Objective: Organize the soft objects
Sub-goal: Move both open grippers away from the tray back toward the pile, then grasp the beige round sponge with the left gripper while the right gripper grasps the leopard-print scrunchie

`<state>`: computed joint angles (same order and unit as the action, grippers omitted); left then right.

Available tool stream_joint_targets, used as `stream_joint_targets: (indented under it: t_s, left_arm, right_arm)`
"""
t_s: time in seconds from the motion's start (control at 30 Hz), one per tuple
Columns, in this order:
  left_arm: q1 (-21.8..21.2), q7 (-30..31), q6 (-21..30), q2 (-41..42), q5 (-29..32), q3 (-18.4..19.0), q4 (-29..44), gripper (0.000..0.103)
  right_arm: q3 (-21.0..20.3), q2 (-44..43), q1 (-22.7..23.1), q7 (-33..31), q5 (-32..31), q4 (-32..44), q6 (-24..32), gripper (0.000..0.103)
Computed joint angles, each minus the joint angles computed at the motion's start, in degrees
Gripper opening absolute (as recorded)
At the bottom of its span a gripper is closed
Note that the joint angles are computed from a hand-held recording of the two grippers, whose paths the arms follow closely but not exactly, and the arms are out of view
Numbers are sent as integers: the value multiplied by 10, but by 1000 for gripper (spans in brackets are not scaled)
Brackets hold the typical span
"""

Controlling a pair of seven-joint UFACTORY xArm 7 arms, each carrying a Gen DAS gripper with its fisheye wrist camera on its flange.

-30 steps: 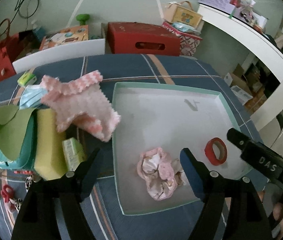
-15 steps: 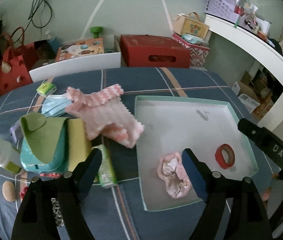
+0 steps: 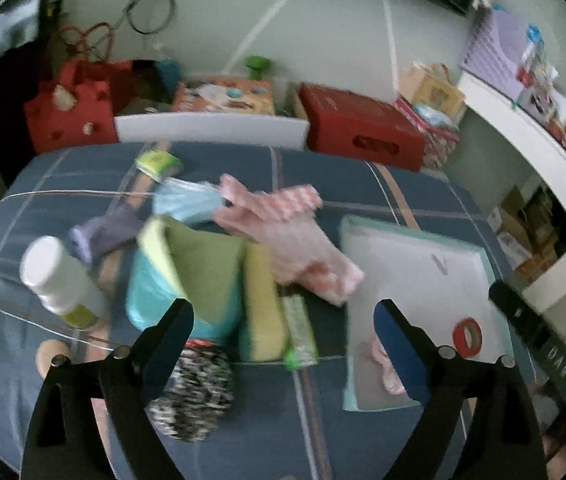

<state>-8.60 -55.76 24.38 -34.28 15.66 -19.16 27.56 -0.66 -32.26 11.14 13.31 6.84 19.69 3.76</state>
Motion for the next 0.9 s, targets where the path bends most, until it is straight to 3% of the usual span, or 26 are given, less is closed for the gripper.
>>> stream_joint_targets:
  t_s: [0.17, 0.43, 0.67, 0.9]
  left_arm:
    - [11, 26, 42, -89, -8, 36, -34, 96]
    - [82, 57, 147, -231, -13, 78, -89, 97]
    - [155, 69, 221, -336, -17, 110, -149, 97]
    - [171, 90, 215, -321, -34, 126, -170, 98]
  right_arm:
    - [19, -3, 41, 3, 0, 6, 5, 103]
    - [22, 30, 136, -13, 16, 27, 10, 103]
    - [51, 54, 160, -10, 20, 40, 29, 103]
    - [60, 91, 202, -27, 40, 58, 60, 103]
